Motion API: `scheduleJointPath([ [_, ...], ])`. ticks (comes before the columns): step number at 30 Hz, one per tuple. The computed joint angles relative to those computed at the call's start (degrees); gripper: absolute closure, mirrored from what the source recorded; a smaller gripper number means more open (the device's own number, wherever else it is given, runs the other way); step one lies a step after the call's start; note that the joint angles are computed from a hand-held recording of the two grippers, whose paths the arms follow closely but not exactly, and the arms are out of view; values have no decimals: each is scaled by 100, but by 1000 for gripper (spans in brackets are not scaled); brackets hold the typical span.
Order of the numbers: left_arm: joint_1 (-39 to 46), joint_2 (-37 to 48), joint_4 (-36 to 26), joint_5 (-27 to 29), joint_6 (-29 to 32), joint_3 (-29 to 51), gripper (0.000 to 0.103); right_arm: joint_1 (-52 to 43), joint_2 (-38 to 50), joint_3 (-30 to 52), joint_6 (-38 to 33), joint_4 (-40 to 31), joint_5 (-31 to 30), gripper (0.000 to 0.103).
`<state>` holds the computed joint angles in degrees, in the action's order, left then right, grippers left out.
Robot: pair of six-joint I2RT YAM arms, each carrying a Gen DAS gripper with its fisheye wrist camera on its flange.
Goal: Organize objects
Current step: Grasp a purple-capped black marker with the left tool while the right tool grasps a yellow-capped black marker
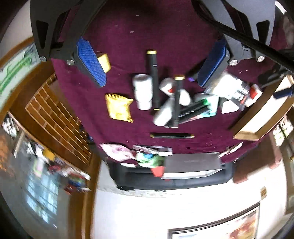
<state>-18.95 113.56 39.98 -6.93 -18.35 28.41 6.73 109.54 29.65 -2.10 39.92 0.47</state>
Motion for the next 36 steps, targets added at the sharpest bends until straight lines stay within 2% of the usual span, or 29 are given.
scheduleJointPath([
  [2, -235, 161, 5, 90, 49, 100, 11, -383, 203, 234, 121, -253, -323, 2],
  [4, -450, 305, -83, 301, 161, 267, 22, -667, 350, 396, 224, -429, -558, 2],
  [6, -662, 483, -294, 283, 214, 512, 35, -898, 460, 464, 261, -502, -763, 2],
  [7, -736, 593, -431, 297, 253, 667, 37, -1001, 500, 472, 252, -504, -833, 2],
  [15, -1016, 1140, -1425, 333, 403, 1637, 39, -1647, 588, 490, 152, -467, -1195, 2],
  [20, -1368, 1548, -2135, -279, 425, 2284, 38, -1856, 700, 723, 181, -761, -1463, 2],
  [25, -1422, 1596, -1779, -372, 304, 2172, 37, -1629, 605, 787, 117, -885, -1453, 2],
  [26, -1407, 1562, -1682, -382, 275, 2080, 43, -1548, 576, 821, 109, -942, -1460, 2],
  [27, -1381, 1537, -1619, -388, 256, 2028, 64, -1493, 575, 857, 112, -985, -1457, 2],
  [29, -1193, 1402, -1498, -64, 241, 1851, 90, -1301, 574, 1061, 89, -1286, -1512, 2],
  [31, -988, 1348, -1392, 268, 118, 1745, 92, -1131, 636, 1266, 36, -1546, -1603, 2],
  [35, -816, 1007, -983, 485, 11, 1207, 92, -624, 952, 1825, -32, -2013, -1554, 3],
  [36, -799, 869, -882, 485, 10, 1042, 92, -503, 1035, 1975, -46, -2109, -1492, 5],
])
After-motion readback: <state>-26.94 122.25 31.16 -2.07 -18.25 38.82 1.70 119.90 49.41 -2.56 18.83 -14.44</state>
